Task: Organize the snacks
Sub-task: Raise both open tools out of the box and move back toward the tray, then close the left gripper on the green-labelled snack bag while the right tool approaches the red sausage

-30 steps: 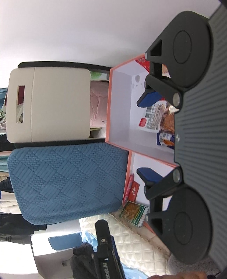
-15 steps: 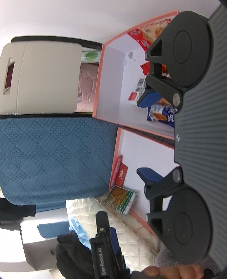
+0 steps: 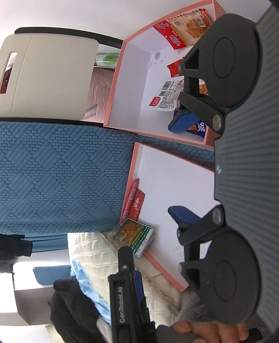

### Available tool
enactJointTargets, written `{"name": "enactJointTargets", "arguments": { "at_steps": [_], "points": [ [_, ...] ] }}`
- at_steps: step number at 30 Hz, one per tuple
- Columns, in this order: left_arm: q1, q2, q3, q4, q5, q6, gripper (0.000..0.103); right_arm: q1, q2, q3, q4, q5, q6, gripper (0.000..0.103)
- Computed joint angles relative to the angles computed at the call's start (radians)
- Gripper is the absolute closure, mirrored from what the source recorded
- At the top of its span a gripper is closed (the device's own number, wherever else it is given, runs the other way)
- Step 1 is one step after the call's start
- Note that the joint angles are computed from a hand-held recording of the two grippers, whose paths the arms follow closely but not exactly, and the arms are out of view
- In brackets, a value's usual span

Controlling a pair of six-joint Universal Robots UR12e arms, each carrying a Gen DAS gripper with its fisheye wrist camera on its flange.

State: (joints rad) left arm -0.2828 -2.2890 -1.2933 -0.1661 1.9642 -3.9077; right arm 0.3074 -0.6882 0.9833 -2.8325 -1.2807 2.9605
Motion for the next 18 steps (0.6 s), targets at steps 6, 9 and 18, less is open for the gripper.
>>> {"name": "enactJointTargets", "arguments": {
  "at_steps": [6,9,18],
  "points": [
    [0.016,-0.004,-0.018,-0.036,0.012,-0.076,0.033,0.011,0.010,-0.010,0.023,-0.004,-0.022,0.026],
    [0.024,-0.009,-0.021,-0.053,0.018,-0.131,0.032,0.016,0.022,-0.031,0.037,-0.004,-0.022,0.026],
    [0.046,-0.045,0.024,-0.120,0.011,-0.228,0.028,0.029,0.093,-0.160,0.065,-0.001,-0.010,0.026]
  ]
}}
